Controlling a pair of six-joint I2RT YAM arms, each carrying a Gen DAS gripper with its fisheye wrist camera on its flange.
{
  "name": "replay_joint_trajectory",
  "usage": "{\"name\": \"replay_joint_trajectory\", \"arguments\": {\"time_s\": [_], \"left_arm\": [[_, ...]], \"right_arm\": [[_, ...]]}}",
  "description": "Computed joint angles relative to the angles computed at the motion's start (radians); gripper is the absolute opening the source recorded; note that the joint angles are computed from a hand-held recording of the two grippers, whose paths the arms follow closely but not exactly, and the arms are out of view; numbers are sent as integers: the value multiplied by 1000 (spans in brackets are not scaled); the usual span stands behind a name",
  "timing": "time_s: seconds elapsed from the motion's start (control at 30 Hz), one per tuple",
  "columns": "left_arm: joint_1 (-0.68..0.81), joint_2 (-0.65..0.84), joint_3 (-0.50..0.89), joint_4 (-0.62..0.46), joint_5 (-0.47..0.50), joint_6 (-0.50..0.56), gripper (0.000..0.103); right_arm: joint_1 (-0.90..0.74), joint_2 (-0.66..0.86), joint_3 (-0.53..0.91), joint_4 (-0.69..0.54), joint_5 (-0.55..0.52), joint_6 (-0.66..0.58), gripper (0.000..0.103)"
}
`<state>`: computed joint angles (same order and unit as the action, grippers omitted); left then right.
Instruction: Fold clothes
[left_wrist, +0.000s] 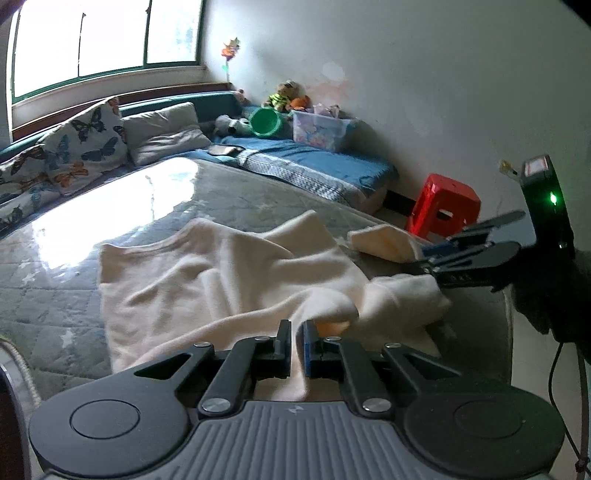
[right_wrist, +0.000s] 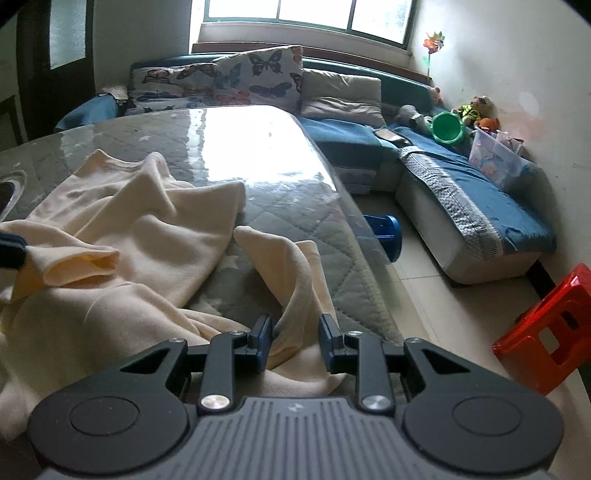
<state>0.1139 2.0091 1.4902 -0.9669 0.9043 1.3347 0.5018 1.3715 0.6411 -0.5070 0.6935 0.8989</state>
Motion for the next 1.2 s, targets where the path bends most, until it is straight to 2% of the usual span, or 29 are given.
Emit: {"name": "replay_joint_trajectory", "arguments": {"time_s": [0.1,0.2,0.37,0.73,0.9,1.2], "left_arm": [[21,15,32,8,17,-38,6],[45,35,70,30,30,-93,6],[94,87,158,54,42,-183,6],[161,192,323,175,-9,-394,6],[176,216,355,223,-45,-451,5],[195,272,428,268,-123,-525,5]], "right_arm": [[3,-6,-6,-22,13,14,27],[10,-7,-9,-44,26,31,32],[27,-16,-14,-75,39,72,32],[114,-118,43,-207,119,122,33],[172,-106,92,-170,111,61,34],[206,19,174,-30,29,-98,34]]}}
